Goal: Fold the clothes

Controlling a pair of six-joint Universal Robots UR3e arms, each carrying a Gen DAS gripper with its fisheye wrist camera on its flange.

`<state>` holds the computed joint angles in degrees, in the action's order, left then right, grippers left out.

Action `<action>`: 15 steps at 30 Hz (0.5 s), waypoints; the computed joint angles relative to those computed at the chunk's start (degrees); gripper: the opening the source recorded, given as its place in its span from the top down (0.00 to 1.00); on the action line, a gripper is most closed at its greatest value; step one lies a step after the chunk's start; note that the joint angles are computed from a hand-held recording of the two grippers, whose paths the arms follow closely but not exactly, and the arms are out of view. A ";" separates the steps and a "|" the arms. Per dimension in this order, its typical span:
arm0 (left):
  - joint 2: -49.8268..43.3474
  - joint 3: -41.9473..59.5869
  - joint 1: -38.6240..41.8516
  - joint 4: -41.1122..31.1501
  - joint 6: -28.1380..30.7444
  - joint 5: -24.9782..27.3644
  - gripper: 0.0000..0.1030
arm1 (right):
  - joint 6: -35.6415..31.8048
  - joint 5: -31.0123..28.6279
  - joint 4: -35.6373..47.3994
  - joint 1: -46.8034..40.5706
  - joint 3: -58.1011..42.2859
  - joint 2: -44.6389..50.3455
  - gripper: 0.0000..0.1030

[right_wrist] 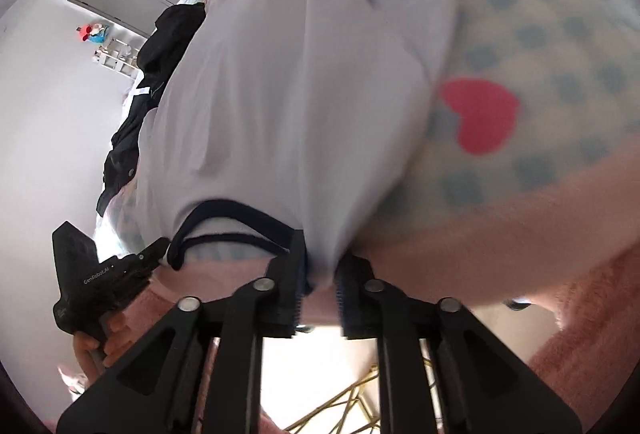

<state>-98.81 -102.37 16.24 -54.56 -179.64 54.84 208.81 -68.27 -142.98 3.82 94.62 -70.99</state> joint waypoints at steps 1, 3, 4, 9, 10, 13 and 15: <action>1.08 1.07 -0.65 -1.85 1.61 2.21 0.81 | -0.75 -2.41 1.99 0.51 -0.33 -1.24 0.81; 2.23 2.93 -2.40 -2.64 3.37 4.92 0.68 | -2.69 -9.32 6.29 2.85 -2.79 -2.98 0.80; 2.67 4.10 -3.56 -2.59 4.21 6.26 0.63 | -3.63 -12.97 8.33 4.32 -4.57 -3.34 0.80; 1.48 9.97 -10.37 2.19 5.40 11.41 0.58 | -5.08 -21.46 16.09 9.12 -16.20 -0.31 0.72; 0.76 9.83 -10.89 4.35 5.29 11.53 0.57 | -5.90 -21.32 16.71 8.99 -17.51 0.02 0.71; -5.33 12.99 -13.99 8.42 3.97 14.43 0.57 | -7.73 -23.67 20.89 11.14 -27.15 5.87 0.71; -9.27 16.07 -15.74 9.03 2.73 15.64 0.57 | -8.83 -24.14 23.02 12.11 -32.79 9.88 0.71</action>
<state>-108.08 -86.30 0.50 -45.53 -176.91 70.48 199.98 -92.41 -119.96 15.93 61.84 -61.11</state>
